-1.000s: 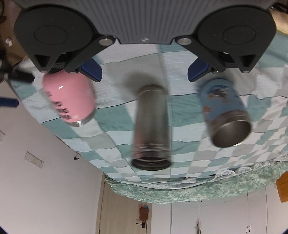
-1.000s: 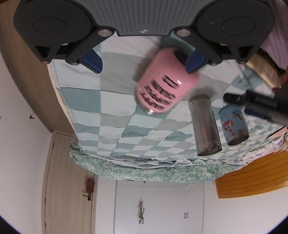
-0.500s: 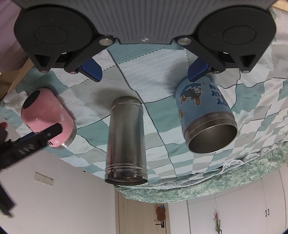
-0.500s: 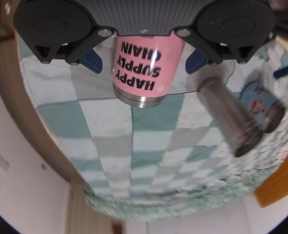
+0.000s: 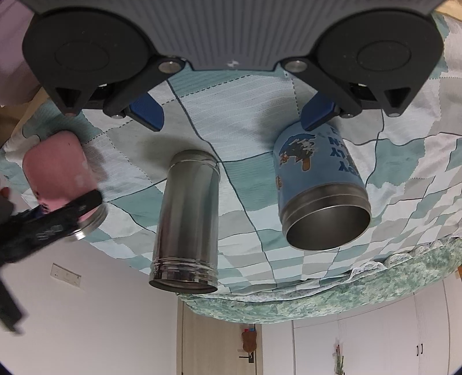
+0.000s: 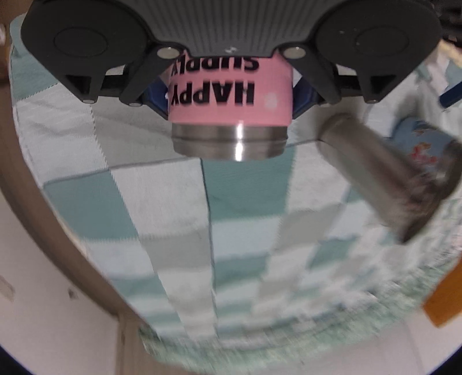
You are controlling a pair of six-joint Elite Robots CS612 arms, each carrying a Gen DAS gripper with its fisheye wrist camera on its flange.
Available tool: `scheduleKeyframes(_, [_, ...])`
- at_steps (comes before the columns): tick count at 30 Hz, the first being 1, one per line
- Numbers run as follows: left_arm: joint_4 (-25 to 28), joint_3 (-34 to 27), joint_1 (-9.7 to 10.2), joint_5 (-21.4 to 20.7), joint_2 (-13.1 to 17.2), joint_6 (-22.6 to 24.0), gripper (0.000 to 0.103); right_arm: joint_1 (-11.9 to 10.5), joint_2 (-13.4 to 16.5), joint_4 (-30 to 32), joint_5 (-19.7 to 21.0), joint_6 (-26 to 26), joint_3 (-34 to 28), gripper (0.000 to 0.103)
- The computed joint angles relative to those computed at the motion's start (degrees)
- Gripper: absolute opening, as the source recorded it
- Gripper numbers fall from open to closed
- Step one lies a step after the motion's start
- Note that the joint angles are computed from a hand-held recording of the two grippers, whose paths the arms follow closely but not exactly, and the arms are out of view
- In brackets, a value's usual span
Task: Flip cup upright
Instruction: 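Rotate the held pink cup with the right tool until its rim points up, then lower the upright pink cup onto the bed beside the silver tumbler, open right tool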
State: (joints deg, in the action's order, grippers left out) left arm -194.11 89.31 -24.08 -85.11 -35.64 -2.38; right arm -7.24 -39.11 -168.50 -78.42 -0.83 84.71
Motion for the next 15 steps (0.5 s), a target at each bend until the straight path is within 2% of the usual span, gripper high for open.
scheduleKeyframes(2, [-0.2,0.1,-0.10,0.3,-0.1,-0.2,0.103,-0.6,-0.7,-8.6,2.4,-0.9,3.5,0.083])
scheduleKeyframes(6, [-1.3,0.8,-0.30,0.9,-0.4,-0.7,0.103,-1.0,-0.3,-26.7,4.0,-2.7,8.0,0.083])
scheduleKeyframes(9, [-2.3,1.2,-0.44,1.3,-0.6,-1.7,0.103,-0.7,1.8,-39.9,3.0,-3.5,8.2,0.083])
scheduleKeyframes(11, [-3.0,1.4,-0.53,1.6,-0.6,-2.5,0.103,-0.4,4.3,-48.2,2.8,-3.1,6.7,0.083])
scheduleKeyframes(13, [-3.5,1.5,-0.60,1.9,-0.5,-3.2,0.103,-0.2,6.8,-54.1,2.6,-2.0,4.8,0.083])
scheduleKeyframes(15, [-3.3,1.4,-0.63,1.9,-0.5,-3.8,0.103,0.1,8.8,-56.5,1.2,-1.1,2.8,0.083])
